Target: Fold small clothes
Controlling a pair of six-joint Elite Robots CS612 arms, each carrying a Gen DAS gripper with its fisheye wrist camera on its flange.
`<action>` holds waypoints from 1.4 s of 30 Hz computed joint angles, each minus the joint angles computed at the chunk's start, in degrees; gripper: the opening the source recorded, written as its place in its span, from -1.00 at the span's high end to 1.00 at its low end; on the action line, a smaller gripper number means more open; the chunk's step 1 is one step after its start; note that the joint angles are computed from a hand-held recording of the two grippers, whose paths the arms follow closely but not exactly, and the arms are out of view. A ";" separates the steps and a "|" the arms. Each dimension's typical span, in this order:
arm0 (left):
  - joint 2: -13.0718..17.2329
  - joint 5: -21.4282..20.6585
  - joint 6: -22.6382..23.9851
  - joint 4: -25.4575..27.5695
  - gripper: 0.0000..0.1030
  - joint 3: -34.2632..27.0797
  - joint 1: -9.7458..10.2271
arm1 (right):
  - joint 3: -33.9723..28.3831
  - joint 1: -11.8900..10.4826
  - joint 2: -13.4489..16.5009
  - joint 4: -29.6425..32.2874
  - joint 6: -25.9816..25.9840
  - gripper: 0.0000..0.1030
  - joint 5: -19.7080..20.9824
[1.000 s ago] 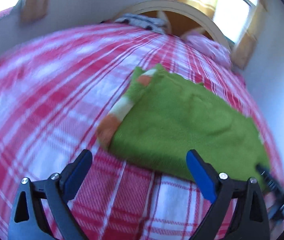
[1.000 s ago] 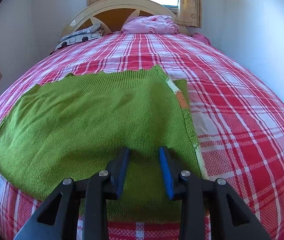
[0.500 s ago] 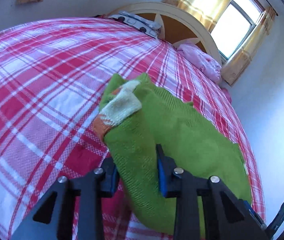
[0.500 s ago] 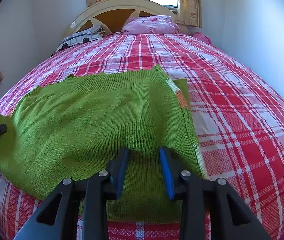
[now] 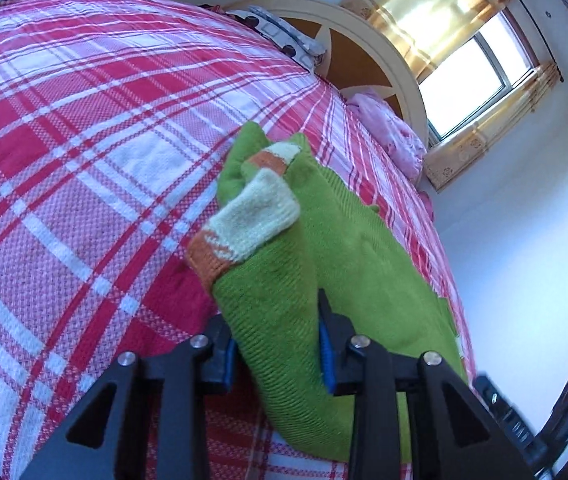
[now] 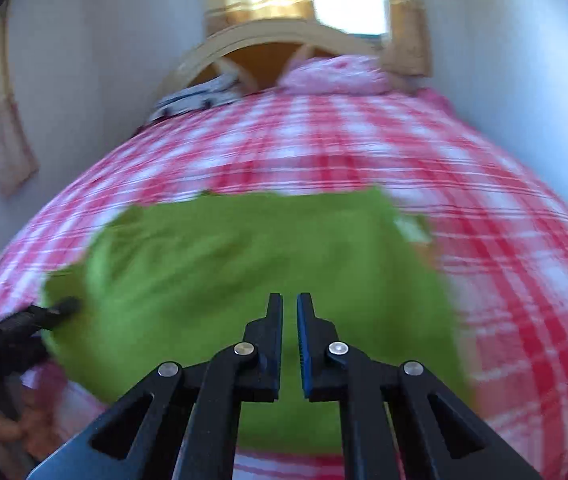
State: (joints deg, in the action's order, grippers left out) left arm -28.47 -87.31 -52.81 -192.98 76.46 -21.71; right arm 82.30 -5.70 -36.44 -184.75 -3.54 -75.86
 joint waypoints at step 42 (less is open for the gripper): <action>1.93 -2.02 -4.59 -7.72 0.26 -0.56 1.05 | -43.82 12.11 16.88 53.15 -17.36 -0.65 3.39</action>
